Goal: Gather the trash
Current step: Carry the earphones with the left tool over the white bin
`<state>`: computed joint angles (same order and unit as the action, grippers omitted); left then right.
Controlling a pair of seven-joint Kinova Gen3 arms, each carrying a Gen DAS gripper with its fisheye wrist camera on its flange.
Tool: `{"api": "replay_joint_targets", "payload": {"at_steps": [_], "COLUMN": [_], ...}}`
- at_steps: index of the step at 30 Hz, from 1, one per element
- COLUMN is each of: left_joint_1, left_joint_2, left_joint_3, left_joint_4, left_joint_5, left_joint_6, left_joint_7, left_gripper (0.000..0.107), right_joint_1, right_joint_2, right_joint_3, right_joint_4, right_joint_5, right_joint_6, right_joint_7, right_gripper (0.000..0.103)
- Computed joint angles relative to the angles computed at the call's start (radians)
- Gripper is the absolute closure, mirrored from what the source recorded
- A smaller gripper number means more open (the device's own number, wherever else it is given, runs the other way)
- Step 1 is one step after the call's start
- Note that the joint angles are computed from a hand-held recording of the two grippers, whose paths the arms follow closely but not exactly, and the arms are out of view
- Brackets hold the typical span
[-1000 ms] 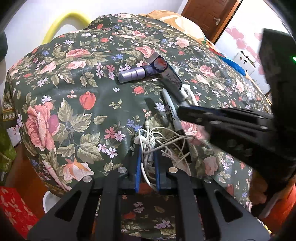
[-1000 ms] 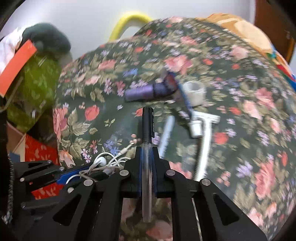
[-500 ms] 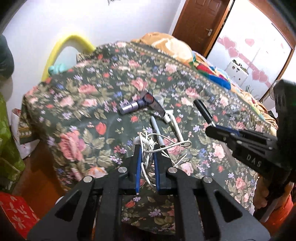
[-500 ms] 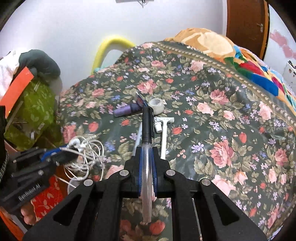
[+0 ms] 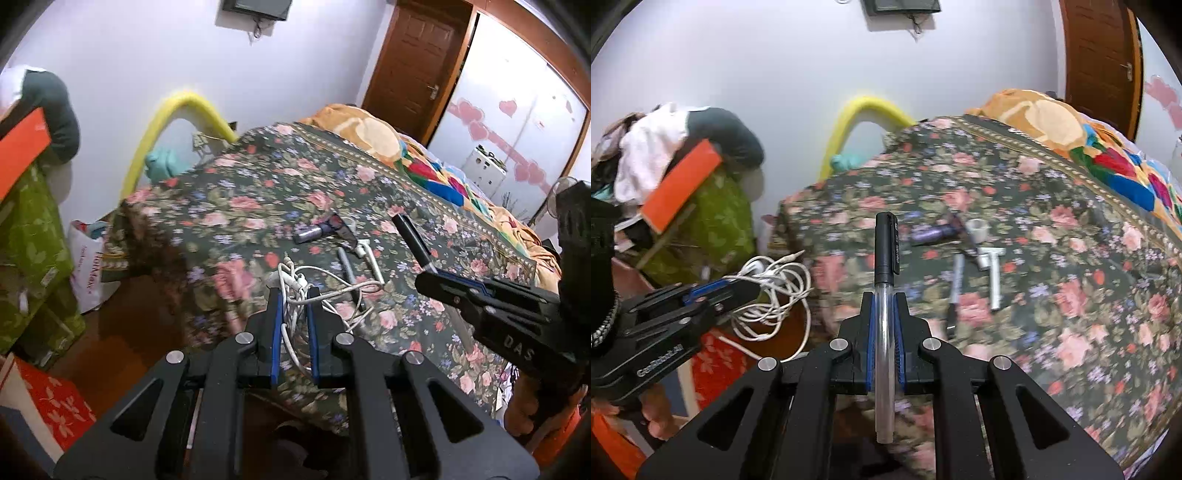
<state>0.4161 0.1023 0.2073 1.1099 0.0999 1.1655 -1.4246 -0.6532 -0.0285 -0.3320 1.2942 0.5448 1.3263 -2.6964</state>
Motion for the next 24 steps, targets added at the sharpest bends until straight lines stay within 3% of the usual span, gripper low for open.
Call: {"api": "replay_joint_targets", "payload": {"at_steps": [4, 12, 24], "left_joint_1": [-0.051, -0.151, -0.278], "left_joint_2": [-0.066, -0.154, -0.17], "left_joint_3": [-0.026, -0.073, -0.14], "left_joint_4": [0.057, 0.157, 0.312], "left_joint_5": [0.035, 0.084, 0.121], "left_joint_6": [0.007, 0.045, 0.077], "left_joint_7": [-0.029, -0.108, -0.194], "left_gripper": [0.096, 0.096, 0.096], "right_joint_1": [-0.063, -0.199, -0.284], "right_joint_2": [0.044, 0.139, 0.316], "right_joint_3": [-0.033, 0.01, 0.126], "right_joint_4": [-0.057, -0.152, -0.283], "right_joint_5": [0.051, 0.074, -0.072], "right_joint_6": [0.027, 0.049, 0.03], "right_joint_7": [-0.045, -0.046, 0.08], "right_gripper": [0.095, 0.095, 0.095]}}
